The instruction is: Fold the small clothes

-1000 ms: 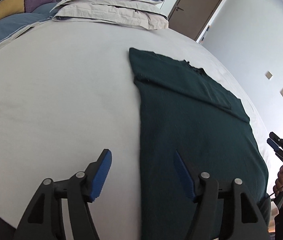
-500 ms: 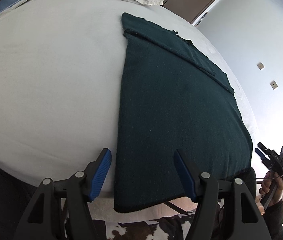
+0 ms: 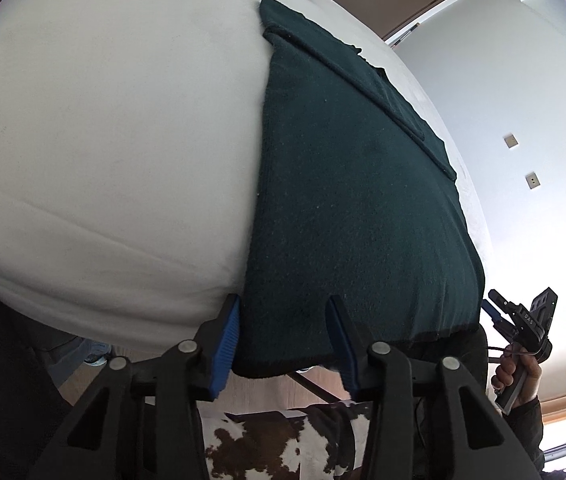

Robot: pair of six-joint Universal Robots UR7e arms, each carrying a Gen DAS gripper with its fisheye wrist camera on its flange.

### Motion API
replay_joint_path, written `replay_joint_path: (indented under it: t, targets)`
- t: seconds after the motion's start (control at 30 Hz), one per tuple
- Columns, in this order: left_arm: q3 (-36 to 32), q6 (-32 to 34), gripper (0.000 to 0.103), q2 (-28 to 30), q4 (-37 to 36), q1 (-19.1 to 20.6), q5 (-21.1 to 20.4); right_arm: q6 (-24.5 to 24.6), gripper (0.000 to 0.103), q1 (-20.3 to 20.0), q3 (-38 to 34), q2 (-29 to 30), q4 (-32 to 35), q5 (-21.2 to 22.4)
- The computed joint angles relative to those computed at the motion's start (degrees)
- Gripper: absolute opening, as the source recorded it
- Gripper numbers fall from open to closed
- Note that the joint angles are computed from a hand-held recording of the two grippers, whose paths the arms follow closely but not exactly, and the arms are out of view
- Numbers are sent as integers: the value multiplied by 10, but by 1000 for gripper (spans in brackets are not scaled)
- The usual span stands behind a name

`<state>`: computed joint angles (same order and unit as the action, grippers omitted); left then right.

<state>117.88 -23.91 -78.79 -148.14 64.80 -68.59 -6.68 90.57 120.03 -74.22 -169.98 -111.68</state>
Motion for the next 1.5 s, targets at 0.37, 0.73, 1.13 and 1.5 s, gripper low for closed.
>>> replay_joint_path:
  t: [0.37,0.73,1.13,1.5]
  targets:
    - [-14,0,12,8,33,-5,12,34,55,1,-18,-11,99,-31]
    - [-3,9,7,3,32,-16,33,34,34,4,-35,12,147,-59]
    - [1,13,6,-19,-25,-22,-14,31,6,-4,-16,-18,103,58]
    - [-40,0,6,-1,-144,-13,-122,59,6,7,-67,24,-10,229]
